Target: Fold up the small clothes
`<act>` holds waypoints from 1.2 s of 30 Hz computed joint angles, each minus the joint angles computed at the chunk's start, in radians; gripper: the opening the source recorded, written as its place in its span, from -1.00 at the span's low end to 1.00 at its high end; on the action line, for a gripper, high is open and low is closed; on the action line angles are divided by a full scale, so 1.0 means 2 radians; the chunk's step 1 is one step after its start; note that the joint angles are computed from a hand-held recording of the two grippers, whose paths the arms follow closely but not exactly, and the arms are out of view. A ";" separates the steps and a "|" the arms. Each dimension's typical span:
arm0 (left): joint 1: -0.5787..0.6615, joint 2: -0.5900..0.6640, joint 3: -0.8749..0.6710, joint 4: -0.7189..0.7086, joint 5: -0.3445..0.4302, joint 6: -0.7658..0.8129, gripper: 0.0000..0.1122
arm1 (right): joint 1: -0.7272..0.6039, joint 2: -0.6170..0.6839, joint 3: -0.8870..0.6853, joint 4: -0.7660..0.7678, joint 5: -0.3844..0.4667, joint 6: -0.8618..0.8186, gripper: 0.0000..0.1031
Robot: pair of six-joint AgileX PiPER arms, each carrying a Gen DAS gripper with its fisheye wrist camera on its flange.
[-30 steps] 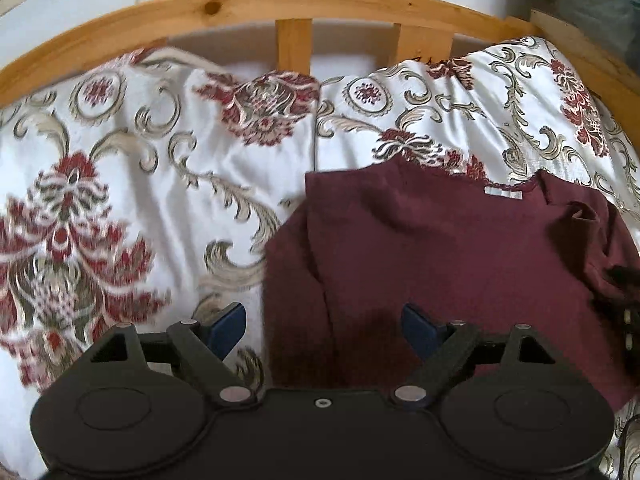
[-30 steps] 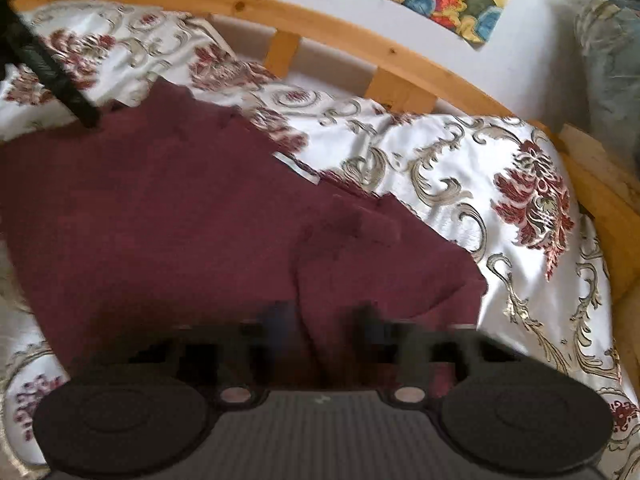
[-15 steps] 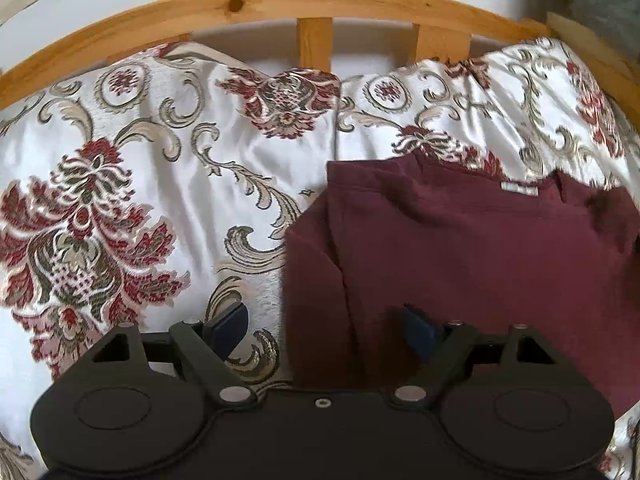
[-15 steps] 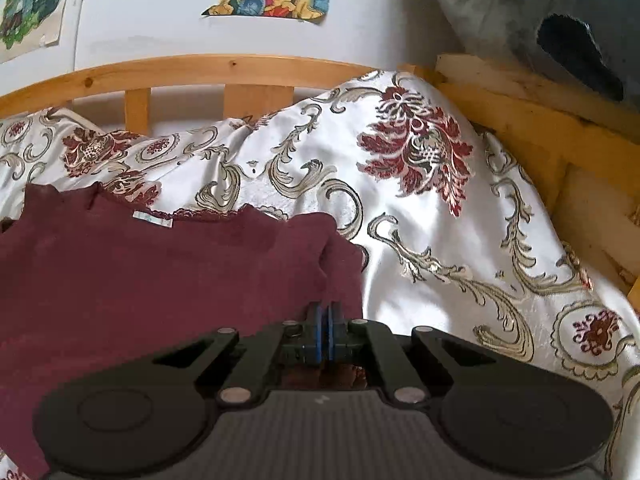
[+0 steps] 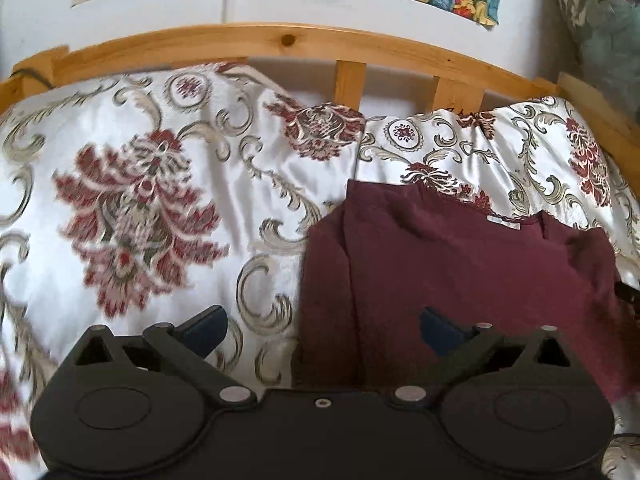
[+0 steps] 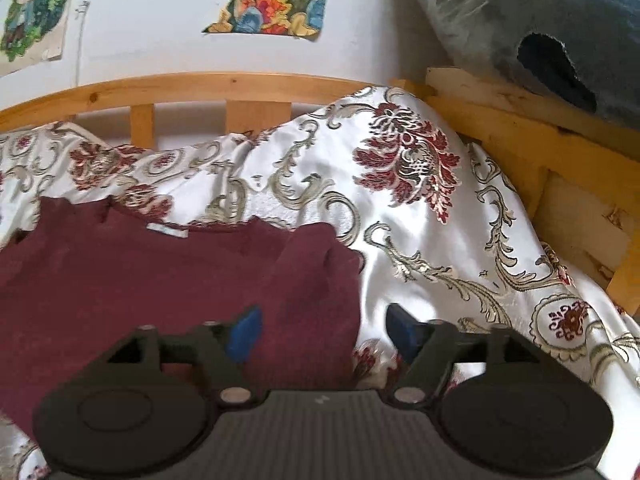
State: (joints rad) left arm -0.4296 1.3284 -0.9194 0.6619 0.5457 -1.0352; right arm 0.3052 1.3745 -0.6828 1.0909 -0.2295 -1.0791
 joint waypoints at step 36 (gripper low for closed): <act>-0.020 0.009 0.039 -0.068 -0.040 0.031 0.82 | 0.288 0.002 0.045 0.124 -0.225 -0.021 1.00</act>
